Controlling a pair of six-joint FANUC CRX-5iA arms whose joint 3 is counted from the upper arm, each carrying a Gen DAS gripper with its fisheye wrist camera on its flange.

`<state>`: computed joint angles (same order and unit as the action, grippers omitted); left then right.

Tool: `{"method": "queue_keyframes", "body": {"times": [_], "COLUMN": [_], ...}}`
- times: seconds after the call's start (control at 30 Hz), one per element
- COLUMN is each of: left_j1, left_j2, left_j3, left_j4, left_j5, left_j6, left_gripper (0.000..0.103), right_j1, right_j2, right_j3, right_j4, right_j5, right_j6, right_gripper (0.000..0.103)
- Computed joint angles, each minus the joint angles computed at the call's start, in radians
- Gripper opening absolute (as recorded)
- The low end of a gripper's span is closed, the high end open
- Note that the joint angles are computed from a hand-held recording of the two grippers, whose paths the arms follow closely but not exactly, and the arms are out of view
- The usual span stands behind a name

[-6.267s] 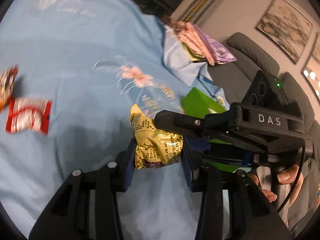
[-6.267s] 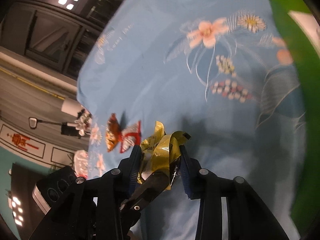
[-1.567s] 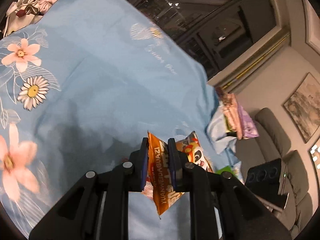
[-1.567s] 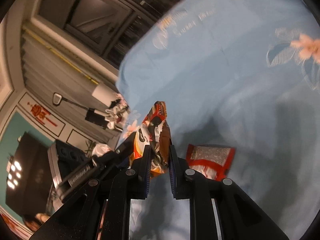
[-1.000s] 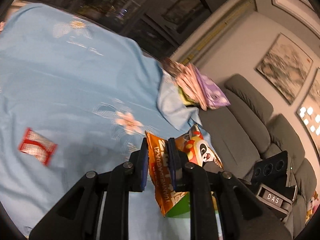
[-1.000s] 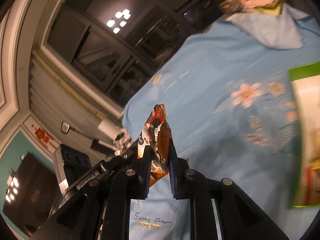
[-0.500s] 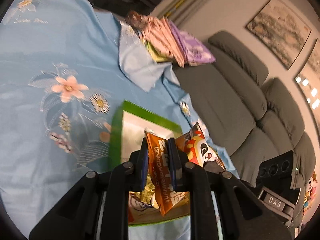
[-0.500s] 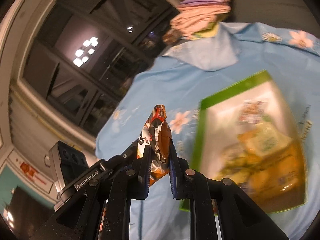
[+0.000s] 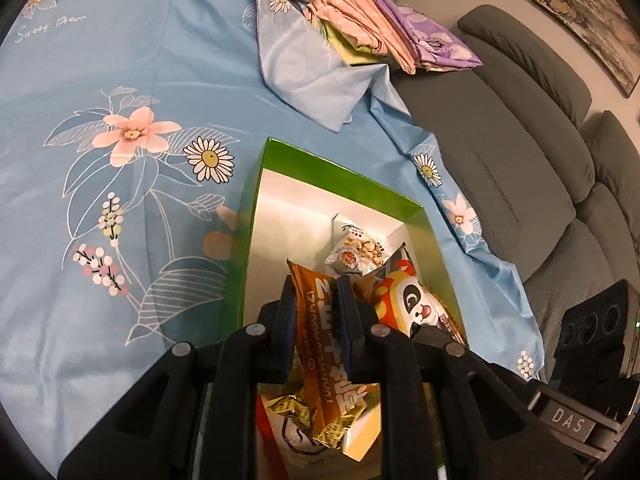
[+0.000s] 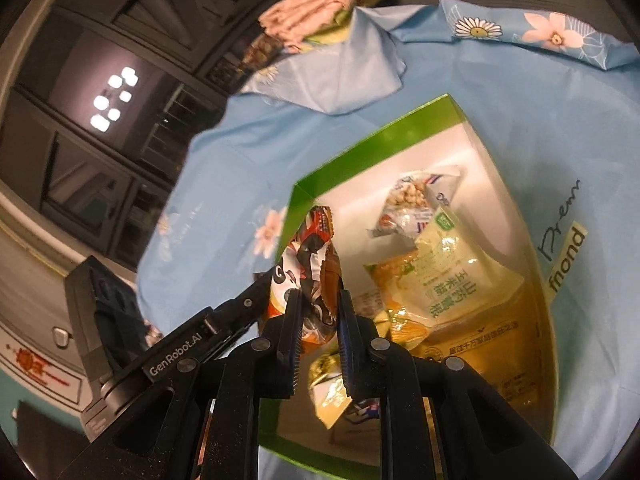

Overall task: Organize snacks
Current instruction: 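Return to the sheet and grasp the red-and-white packet with both grippers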

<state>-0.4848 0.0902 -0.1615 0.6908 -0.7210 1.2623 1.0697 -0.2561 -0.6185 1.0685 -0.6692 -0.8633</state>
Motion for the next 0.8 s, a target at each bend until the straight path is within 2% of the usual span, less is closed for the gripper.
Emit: {"method": "queue_keyframes", "body": {"times": [0.07, 0.13, 0.17, 0.23, 0.33, 0.37, 0.4, 0.43, 0.5, 0.53, 0.57, 0.6, 0.67, 0.8], "left_j1": [0.002, 0.001, 0.000, 0.000, -0.007, -0.011, -0.015, -0.019, -0.016, -0.010, 0.005, 0.020, 0.081, 0.257], "left_j2": [0.001, -0.002, -0.008, -0.014, -0.030, -0.045, -0.064, -0.091, -0.146, -0.165, -0.192, -0.208, -0.252, -0.325], "left_j3": [0.000, 0.010, 0.007, -0.017, -0.040, -0.046, -0.060, -0.091, -0.165, -0.189, -0.214, -0.225, -0.249, -0.283], "left_j4": [-0.008, -0.042, -0.050, 0.026, 0.089, 0.075, 0.075, 0.106, 0.253, 0.307, 0.358, 0.375, 0.398, 0.392], "left_j5": [0.002, -0.002, 0.004, 0.002, 0.011, 0.030, 0.058, 0.098, 0.146, 0.154, 0.159, 0.158, 0.135, 0.039], "left_j6": [0.016, 0.042, 0.045, -0.015, -0.056, -0.046, -0.054, -0.092, -0.226, -0.270, -0.311, -0.326, -0.349, -0.377], "left_gripper": [0.024, 0.045, 0.048, 0.070, 0.090, 0.093, 0.096, 0.098, 0.102, 0.102, 0.103, 0.103, 0.103, 0.103], "right_j1": [0.006, 0.009, 0.005, 0.008, 0.035, 0.051, 0.063, 0.085, 0.109, 0.124, 0.133, 0.136, 0.122, 0.043], "right_j2": [0.001, 0.000, 0.003, 0.007, 0.023, 0.029, 0.035, 0.042, 0.051, 0.053, 0.050, 0.046, 0.043, 0.097], "right_j3": [0.006, 0.004, 0.005, 0.014, 0.058, 0.079, 0.097, 0.120, 0.142, 0.148, 0.144, 0.135, 0.126, 0.157], "right_j4": [-0.007, -0.006, -0.012, -0.030, -0.112, -0.141, -0.156, -0.165, -0.145, -0.116, -0.073, -0.021, 0.062, 0.238], "right_j5": [-0.017, -0.025, -0.023, -0.030, -0.082, -0.116, -0.149, -0.204, -0.269, -0.297, -0.304, -0.292, -0.230, -0.013], "right_j6": [0.001, -0.013, -0.012, -0.002, 0.068, 0.096, 0.111, 0.121, 0.119, 0.101, 0.066, 0.027, -0.024, -0.100], "right_gripper": [0.018, 0.018, 0.018, 0.018, 0.019, 0.025, 0.034, 0.041, 0.066, 0.073, 0.085, 0.090, 0.091, 0.093]}}
